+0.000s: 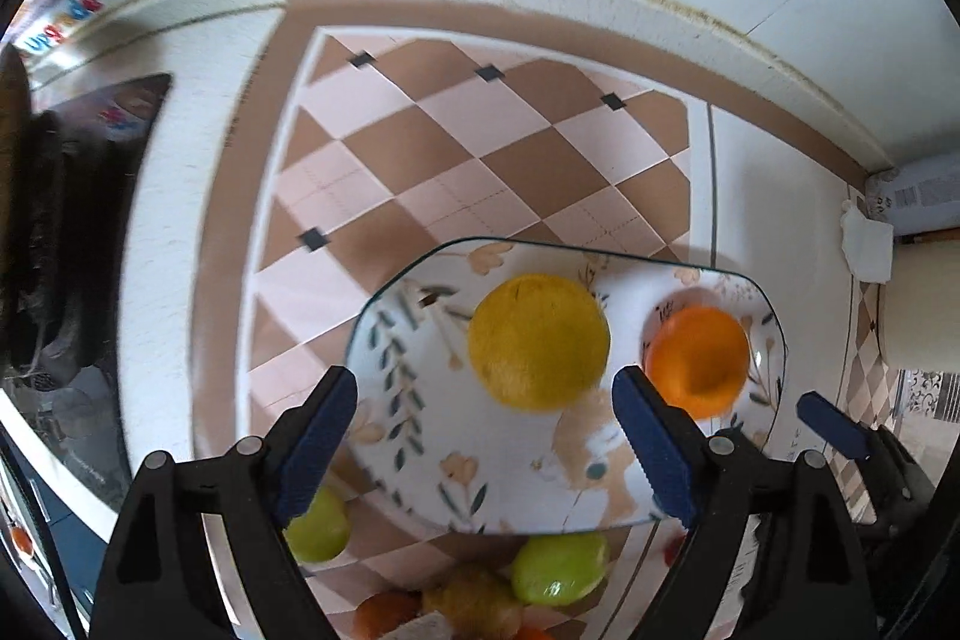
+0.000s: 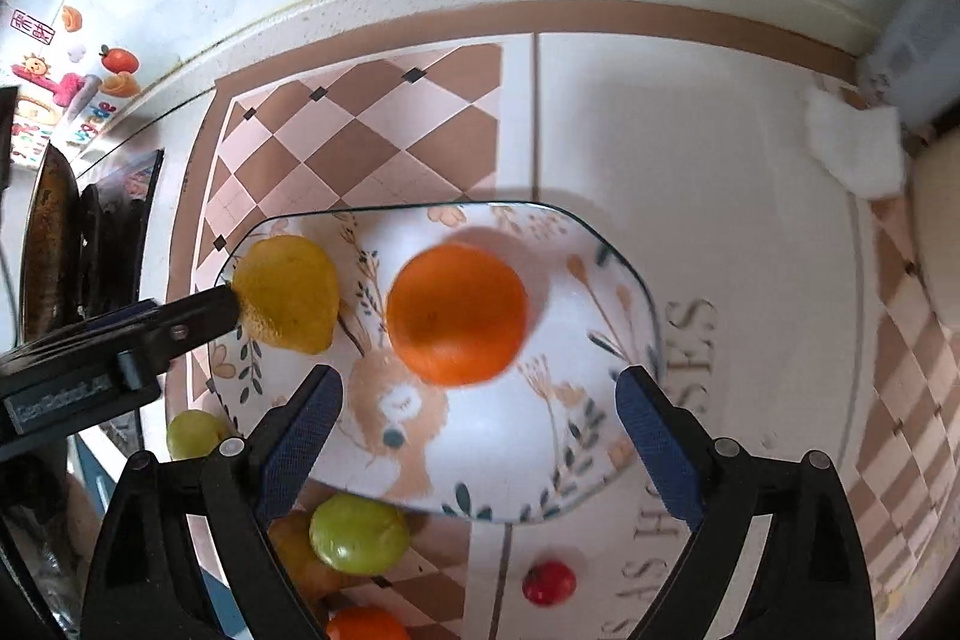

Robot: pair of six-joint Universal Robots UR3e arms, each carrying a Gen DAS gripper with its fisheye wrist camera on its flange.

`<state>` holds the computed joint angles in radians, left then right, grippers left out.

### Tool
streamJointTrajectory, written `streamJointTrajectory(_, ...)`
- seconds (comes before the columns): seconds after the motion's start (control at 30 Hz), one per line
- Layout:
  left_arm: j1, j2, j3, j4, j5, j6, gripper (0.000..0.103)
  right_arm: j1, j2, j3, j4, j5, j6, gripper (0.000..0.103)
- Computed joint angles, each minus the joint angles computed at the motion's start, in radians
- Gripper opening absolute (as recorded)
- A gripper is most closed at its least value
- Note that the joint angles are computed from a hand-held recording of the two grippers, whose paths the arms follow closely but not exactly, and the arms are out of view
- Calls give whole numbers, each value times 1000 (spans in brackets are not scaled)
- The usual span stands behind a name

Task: Organize fruits
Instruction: 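Place the yellow citrus on the plate with the left tool while the right tool places the orange, then lift both tools away from the plate and reach toward the remaining fruits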

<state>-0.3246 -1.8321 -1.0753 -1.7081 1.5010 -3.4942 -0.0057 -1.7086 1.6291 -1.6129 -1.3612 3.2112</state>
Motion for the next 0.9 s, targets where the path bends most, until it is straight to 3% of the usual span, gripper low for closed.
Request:
streamJointTrajectory(0.13,-49,94,-39,-1,55,-26,87,-10,-116,22,75,-4,35,95)
streamJointTrajectory(0.37,-101,259,-138,3,99,-33,87,95,-231,-30,185,-98,135,95)
streamJointTrajectory(0.9,-208,494,-58,-216,158,-94,87,258,-349,-330,452,-191,300,95)
